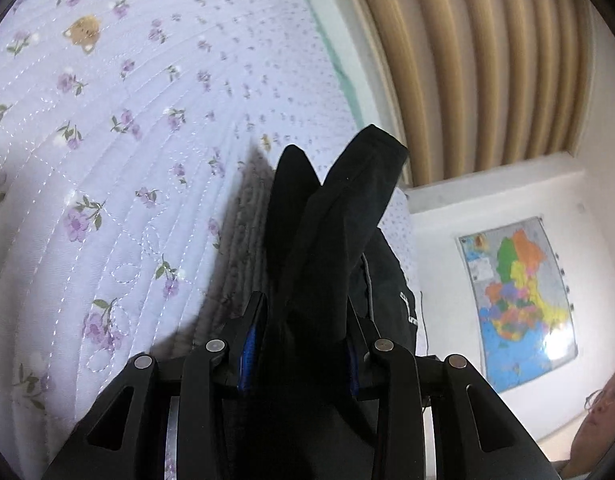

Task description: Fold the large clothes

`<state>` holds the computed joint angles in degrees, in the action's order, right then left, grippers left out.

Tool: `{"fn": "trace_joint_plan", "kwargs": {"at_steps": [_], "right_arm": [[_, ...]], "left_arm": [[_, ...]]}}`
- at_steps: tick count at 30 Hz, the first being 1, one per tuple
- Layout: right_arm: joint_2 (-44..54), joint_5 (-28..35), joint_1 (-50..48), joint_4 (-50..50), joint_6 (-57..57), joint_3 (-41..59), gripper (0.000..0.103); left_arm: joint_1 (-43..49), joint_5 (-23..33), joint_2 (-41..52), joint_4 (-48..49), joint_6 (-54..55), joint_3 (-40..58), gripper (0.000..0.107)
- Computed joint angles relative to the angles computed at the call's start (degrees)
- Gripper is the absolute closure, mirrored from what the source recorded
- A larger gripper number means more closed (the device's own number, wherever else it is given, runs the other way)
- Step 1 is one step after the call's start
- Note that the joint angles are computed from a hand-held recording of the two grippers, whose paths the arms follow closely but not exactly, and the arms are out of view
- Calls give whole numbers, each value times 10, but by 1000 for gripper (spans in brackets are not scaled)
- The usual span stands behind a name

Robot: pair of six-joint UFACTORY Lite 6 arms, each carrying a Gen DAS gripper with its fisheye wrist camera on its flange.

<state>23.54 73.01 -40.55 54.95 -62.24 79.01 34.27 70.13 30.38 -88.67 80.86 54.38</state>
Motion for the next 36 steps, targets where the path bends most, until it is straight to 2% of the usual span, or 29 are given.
{"fn": "trace_joint_plan", "kwargs": {"at_steps": [3,5,7,9,11,12,14,15,16,18,20,21,23,26,28,29,32,34,36], "right_arm": [[-95,-54,-26,15,-25,-91,40],[-182,-82,-38,15,-22,-156,40],[-233,-58,-87,-5,-33,-178,39],[-274,-1,-127,-11,-37,-181,39],[-321,41,-121,-13,-30,-170,39],[-353,33,-92,-19,-15,-165,39],[-397,-31,4,-57,47,-160,39],[-411,-71,64,-80,83,-158,39],[-414,-103,124,-101,112,-155,39],[-374,-160,244,-149,191,-118,39],[-311,-212,338,-215,301,-66,39],[-273,-232,374,-241,347,-32,39],[-162,-239,420,-295,431,58,39],[6,-198,442,-349,520,198,37],[44,-191,428,-329,512,222,37],[53,-188,418,-314,501,225,37],[29,-199,412,-297,480,198,38],[-11,-218,416,-297,477,163,38],[-93,-224,413,-296,463,99,38]], "left_arm": [[25,0,-25,2,27,-29,72],[46,-11,-85,1,48,-85,72],[70,-41,-172,7,48,-154,72],[94,-76,-292,23,39,-224,72],[94,-109,-412,57,20,-255,72],[68,-141,-472,68,-13,-264,72],[-42,-248,-577,102,-126,-255,72],[-102,-292,-598,122,-159,-241,72],[-162,-340,-596,153,-202,-217,72],[-282,-406,-535,245,-302,-131,72],[-389,-464,-424,324,-422,-29,72],[-421,-470,-364,372,-481,25,72],[-460,-445,-248,441,-591,138,72],[-504,-433,-68,604,-767,300,72],[-492,-373,31,621,-809,402,73],[-478,-356,56,594,-800,426,73],[-454,-352,37,513,-730,397,73],[-469,-375,-15,538,-735,350,73],[-490,-406,-83,583,-762,291,72]]}}
